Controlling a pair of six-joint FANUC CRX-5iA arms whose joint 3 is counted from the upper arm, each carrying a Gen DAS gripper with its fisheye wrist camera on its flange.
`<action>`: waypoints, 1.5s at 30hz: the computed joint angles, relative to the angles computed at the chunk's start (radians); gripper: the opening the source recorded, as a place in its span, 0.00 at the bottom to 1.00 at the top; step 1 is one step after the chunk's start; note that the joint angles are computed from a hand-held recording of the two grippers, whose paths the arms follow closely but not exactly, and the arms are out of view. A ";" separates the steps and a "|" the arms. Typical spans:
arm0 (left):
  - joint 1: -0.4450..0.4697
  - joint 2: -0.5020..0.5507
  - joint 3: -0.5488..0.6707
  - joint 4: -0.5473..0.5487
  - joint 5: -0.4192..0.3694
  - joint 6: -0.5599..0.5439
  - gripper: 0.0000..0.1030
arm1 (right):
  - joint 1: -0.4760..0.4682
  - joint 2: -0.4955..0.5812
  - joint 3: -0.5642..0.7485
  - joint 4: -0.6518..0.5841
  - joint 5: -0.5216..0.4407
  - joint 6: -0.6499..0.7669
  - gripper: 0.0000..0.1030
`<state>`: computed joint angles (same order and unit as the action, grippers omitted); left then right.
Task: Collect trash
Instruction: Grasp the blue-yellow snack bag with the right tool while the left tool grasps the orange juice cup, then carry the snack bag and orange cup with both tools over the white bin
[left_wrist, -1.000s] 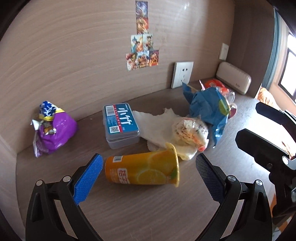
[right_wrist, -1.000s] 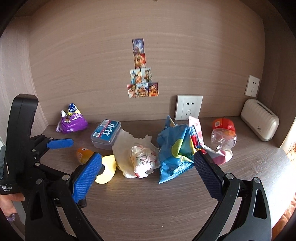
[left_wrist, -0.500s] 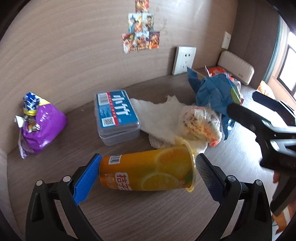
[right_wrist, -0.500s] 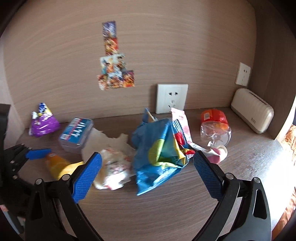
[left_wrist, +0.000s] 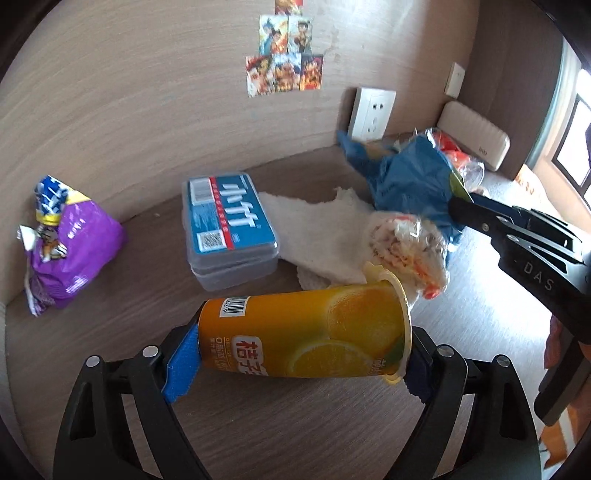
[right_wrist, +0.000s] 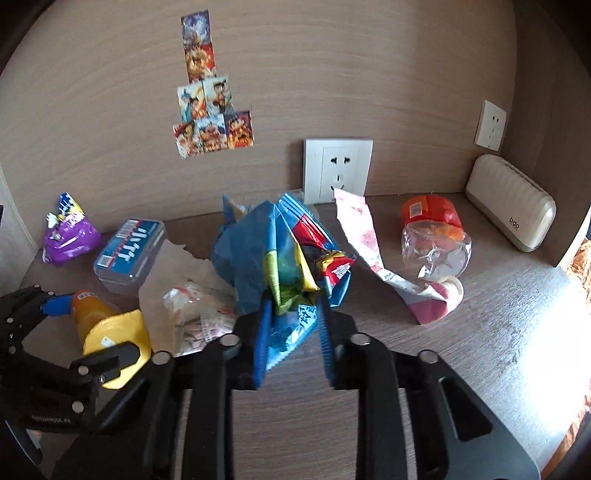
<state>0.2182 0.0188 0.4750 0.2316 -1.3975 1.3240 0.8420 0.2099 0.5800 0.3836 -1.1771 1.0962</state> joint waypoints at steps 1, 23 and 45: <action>0.001 -0.002 0.004 0.000 0.000 -0.001 0.84 | 0.002 -0.007 -0.008 0.005 0.008 -0.002 0.17; -0.179 0.020 0.238 -0.039 -0.016 0.038 0.84 | 0.043 -0.213 -0.084 0.160 0.031 -0.064 0.02; -0.652 0.249 0.550 -0.063 -0.099 0.084 0.84 | 0.021 -0.582 -0.384 0.426 -0.226 -0.299 0.02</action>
<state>-0.4339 0.2683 1.0248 0.1682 -1.4969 1.4079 0.8632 -0.3719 0.1960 0.8094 -1.4033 0.7969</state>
